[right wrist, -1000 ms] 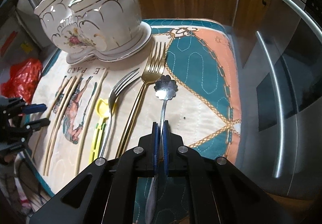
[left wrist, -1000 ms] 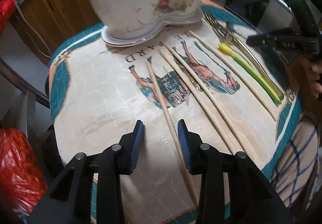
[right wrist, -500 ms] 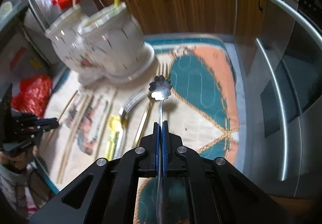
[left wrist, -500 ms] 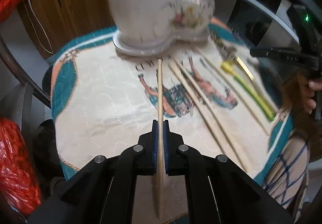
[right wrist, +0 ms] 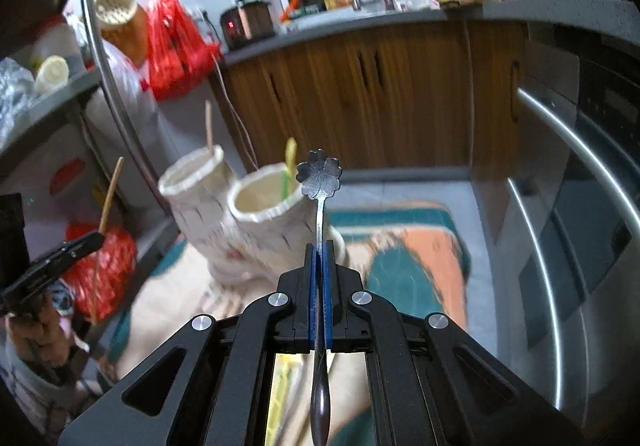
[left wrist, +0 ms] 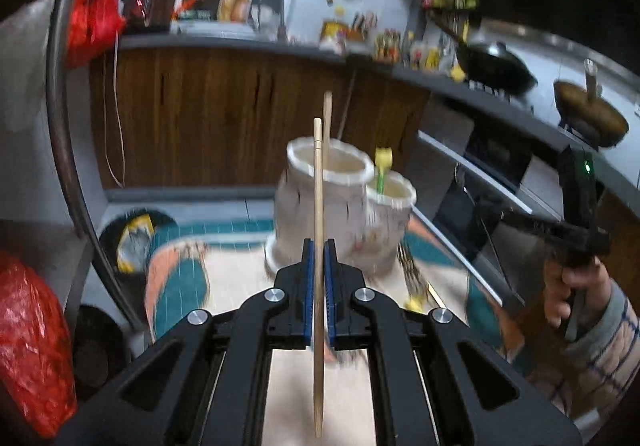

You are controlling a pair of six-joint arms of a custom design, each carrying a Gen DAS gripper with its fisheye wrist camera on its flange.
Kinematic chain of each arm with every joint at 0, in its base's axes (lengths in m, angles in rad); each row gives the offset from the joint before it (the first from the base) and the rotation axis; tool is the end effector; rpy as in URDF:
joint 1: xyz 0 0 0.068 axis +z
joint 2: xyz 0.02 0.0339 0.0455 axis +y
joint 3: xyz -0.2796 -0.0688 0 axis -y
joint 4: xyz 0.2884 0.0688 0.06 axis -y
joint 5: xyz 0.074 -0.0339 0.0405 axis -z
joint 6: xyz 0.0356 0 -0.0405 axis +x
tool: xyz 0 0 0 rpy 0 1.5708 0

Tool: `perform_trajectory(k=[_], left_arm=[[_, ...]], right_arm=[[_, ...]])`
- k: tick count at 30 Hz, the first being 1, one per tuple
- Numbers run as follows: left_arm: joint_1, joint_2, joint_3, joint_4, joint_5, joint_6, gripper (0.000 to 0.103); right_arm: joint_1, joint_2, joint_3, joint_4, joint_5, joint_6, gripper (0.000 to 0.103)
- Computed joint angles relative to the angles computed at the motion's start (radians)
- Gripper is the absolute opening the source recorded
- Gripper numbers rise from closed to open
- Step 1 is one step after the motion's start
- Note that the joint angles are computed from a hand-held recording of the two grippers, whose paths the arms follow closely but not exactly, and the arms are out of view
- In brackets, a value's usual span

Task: Organize utensils
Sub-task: 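Put the chopstick in the tall holder while the right tool drops the spoon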

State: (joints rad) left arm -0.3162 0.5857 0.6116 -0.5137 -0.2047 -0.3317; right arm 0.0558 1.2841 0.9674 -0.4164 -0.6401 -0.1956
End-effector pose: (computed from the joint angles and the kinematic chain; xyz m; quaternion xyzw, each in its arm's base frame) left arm 0.1637 -0.0460 0.2845 -0.0593 0.8520 -0.0802 0.5139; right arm 0.3082 0.0385 0.2803 -0.2357 0.8443 0.2598 0.4052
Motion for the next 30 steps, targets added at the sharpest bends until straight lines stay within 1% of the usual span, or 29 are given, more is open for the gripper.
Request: perform_trajectory(k=[3,4,6,12,16,18,21,24,30], left_arm=[[0.037,0.051,0.019,0.084,0.041,0.006,0.004],[0.062,0.047,0.024,0.090,0.066,0.014,0.004],[0.088,0.094,0.039,0.150,0.095,0.020,0.004],[0.165,0.224,0.086,0.343,0.179,0.018,0.004],[0.176,0.299,0.120,0.460,0.178,0.037,0.004],[0.185,0.335,0.134,0.516,0.188,0.039,0.004],[0.196,0.399,0.158,0.585,0.194,0.039,0.004],[0.208,0.463,0.181,0.639,0.205,0.036,0.005],[0.223,0.551,0.190,0.739,0.227,0.003,0.004]], right_arm=[[0.019,-0.008,-0.004,0.071,-0.018,0.055,0.004],[0.031,-0.011,-0.006,0.104,-0.015,0.075,0.004],[0.047,-0.008,-0.001,0.152,-0.022,0.106,0.004],[0.135,0.018,-0.003,0.353,0.041,0.190,0.004],[0.177,0.089,0.032,0.468,0.059,0.245,0.004],[0.192,0.134,0.063,0.503,0.069,0.263,0.004],[0.220,0.195,0.113,0.542,0.093,0.269,0.004],[0.248,0.233,0.140,0.561,0.136,0.242,0.004],[0.281,0.267,0.137,0.601,0.198,0.191,0.004]])
